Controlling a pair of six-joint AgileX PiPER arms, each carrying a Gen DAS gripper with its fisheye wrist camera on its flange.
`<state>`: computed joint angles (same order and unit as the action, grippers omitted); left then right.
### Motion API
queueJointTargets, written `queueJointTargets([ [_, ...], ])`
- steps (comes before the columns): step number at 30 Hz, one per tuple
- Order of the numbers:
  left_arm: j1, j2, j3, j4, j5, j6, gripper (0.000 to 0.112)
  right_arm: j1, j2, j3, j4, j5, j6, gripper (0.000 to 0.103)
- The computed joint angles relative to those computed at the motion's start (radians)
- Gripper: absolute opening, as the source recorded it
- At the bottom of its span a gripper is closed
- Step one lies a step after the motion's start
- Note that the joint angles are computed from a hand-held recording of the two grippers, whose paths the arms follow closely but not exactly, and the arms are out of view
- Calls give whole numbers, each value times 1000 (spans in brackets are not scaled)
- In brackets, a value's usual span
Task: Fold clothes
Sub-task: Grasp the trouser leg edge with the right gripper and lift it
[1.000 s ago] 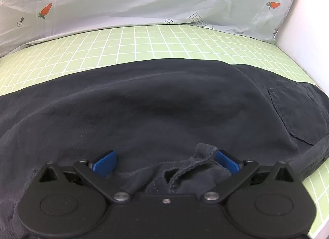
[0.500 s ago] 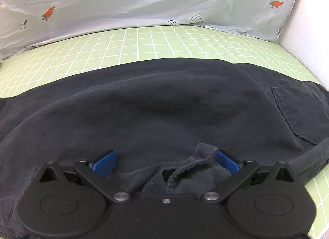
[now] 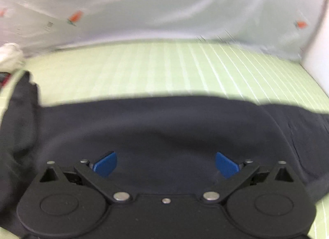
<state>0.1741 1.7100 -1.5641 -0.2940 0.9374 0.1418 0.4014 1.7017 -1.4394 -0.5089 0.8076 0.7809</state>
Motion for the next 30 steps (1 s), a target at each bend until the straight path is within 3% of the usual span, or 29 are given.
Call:
queueJointTargets([
  [5, -10, 66, -44, 135, 57, -122, 88, -1, 113, -167, 309, -87, -259, 103],
  [10, -19, 95, -59, 174, 85, -111, 89, 43, 262, -318, 579, -68, -501, 98],
  [15, 10, 83, -20, 150, 82, -59, 93, 119, 382, -466, 578, 31, -503, 84],
  [20, 46, 87, -11, 102, 97, -22, 98, 115, 393, -466, 677, 30, -601, 78],
  [22, 40, 94, -21, 114, 101, -28, 98, 113, 399, -483, 691, 44, -626, 68],
  [23, 36, 96, -24, 120, 100, -29, 98, 115, 401, -489, 677, 49, -616, 55],
  [24, 33, 98, -25, 122, 98, -27, 98, 116, 396, -485, 649, 49, -592, 36],
  [25, 31, 98, -28, 124, 97, -27, 98, 112, 392, -478, 636, 47, -576, 28],
  [30, 20, 101, -35, 139, 93, -33, 98, 31, 316, -334, 862, -57, -658, 11],
])
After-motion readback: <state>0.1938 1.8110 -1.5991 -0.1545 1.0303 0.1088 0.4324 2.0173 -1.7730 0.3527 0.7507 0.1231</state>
